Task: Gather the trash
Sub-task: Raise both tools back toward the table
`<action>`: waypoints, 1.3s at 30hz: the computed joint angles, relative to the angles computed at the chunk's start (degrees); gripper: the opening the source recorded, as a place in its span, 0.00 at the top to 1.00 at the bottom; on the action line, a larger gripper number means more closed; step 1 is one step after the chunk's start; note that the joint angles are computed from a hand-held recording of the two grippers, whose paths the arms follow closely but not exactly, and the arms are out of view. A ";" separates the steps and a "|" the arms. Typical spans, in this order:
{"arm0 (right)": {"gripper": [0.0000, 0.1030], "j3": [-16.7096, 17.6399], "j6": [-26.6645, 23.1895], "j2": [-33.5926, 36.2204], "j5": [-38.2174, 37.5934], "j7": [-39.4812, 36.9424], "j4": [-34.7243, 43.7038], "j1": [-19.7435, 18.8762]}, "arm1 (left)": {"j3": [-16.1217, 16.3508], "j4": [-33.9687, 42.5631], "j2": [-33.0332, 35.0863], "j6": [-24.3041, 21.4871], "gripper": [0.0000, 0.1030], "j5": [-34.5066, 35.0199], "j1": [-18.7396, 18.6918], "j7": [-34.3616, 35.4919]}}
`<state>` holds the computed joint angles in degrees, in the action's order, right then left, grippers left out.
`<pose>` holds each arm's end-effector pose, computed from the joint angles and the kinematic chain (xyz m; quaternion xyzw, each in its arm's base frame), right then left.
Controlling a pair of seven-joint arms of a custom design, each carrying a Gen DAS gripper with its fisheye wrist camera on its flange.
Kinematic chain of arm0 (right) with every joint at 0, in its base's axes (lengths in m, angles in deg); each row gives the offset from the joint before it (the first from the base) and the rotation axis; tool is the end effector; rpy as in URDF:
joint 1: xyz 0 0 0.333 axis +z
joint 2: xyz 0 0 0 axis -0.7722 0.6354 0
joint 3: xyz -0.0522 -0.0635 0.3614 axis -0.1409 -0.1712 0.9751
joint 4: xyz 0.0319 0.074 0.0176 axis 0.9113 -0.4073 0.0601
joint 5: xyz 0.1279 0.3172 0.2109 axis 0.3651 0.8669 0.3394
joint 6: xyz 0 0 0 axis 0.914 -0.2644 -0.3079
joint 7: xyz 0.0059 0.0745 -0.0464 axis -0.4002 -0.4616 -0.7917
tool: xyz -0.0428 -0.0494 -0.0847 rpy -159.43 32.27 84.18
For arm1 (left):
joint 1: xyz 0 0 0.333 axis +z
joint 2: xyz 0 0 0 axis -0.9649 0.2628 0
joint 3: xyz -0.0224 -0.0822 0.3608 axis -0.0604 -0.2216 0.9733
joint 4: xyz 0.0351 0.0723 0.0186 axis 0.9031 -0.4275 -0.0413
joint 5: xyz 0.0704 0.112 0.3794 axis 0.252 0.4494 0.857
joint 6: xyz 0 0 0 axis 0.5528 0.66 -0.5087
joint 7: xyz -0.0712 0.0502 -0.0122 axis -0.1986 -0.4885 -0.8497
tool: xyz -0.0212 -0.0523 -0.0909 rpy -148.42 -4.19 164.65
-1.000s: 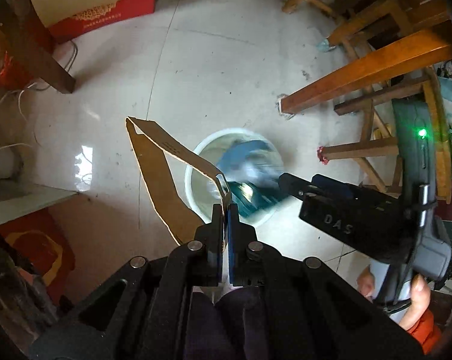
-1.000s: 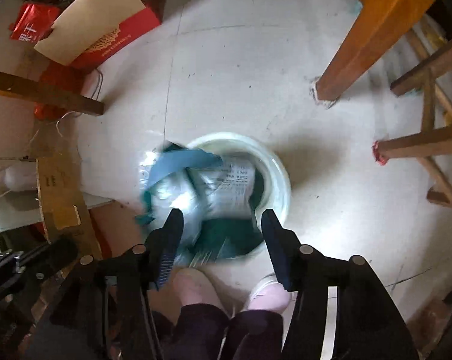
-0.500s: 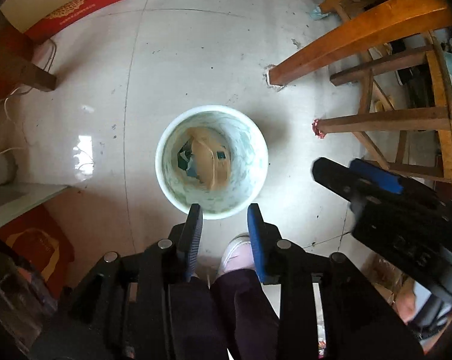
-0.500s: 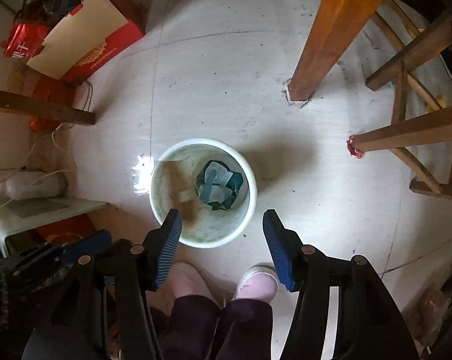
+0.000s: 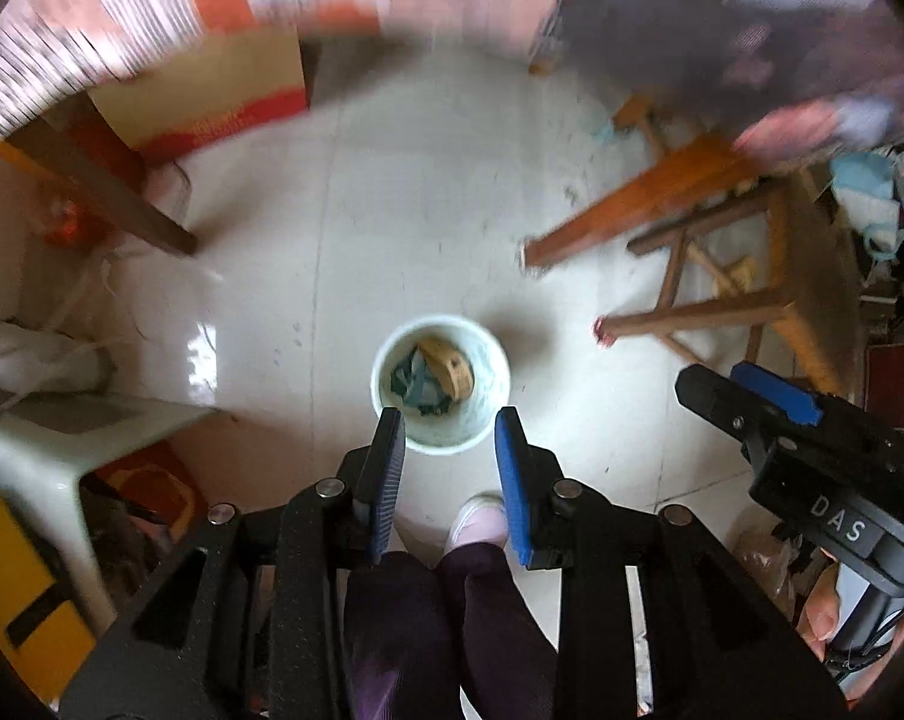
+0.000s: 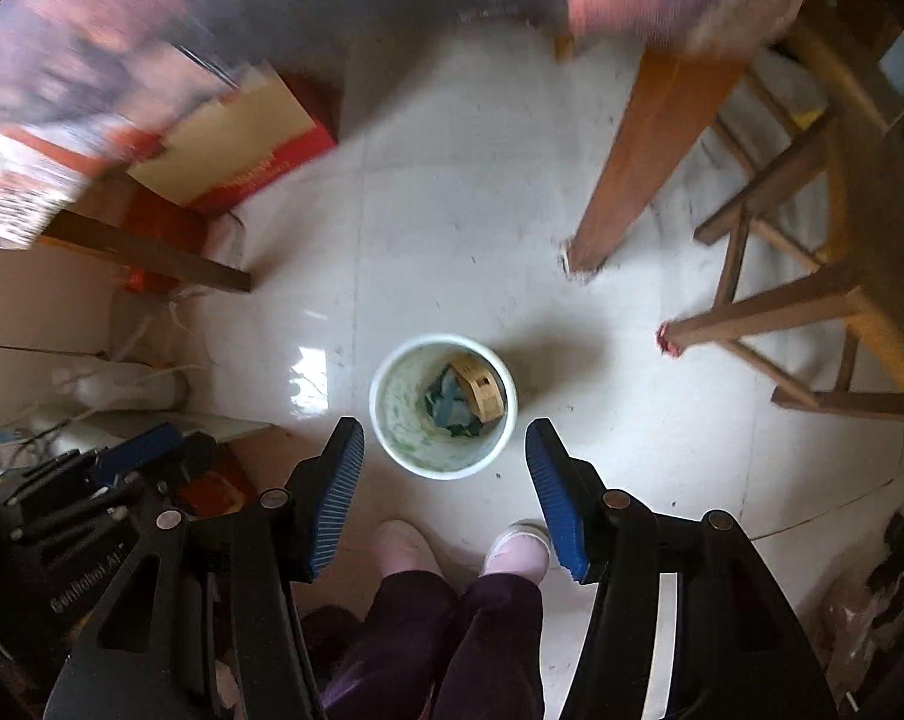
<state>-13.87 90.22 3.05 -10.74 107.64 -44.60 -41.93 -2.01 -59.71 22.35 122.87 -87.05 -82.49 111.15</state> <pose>0.4986 0.1006 0.5126 -0.6074 0.7863 0.0382 0.1062 0.5941 -0.2192 0.5165 0.6182 -0.7774 0.1030 0.0533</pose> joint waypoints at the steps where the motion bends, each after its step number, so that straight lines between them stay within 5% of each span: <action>1: 0.49 0.08 -1.07 -0.79 -0.41 0.24 1.50 0.01 | 0.13 1.24 -1.09 -0.78 0.71 0.15 0.18 -0.09; 12: 0.49 2.44 -10.31 -5.18 -8.17 3.86 21.53 -0.17 | 1.94 16.83 -6.51 -6.06 0.71 -1.09 1.00 1.08; 28: 0.49 7.01 -10.10 -4.93 -22.51 13.32 43.52 -1.08 | 3.38 37.03 -7.94 -5.70 0.62 -6.02 2.68 8.90; 31: 0.45 8.30 -9.10 -4.51 -26.41 15.03 45.94 -0.95 | 3.73 37.65 -8.77 -3.68 0.47 -8.33 3.22 10.90; 37: 0.14 10.03 -5.77 -5.69 -33.21 18.81 45.97 -1.50 | 4.11 36.15 -10.46 3.02 0.15 -6.77 2.96 11.03; 39: 0.07 10.36 -5.16 -5.65 -34.80 20.19 45.96 -1.94 | 4.23 36.93 -9.89 3.63 0.13 -7.04 2.86 10.82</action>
<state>-3.51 85.06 -2.60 -45.53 127.83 1.36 -43.87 2.22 -22.78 12.46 126.50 -94.09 -79.62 121.96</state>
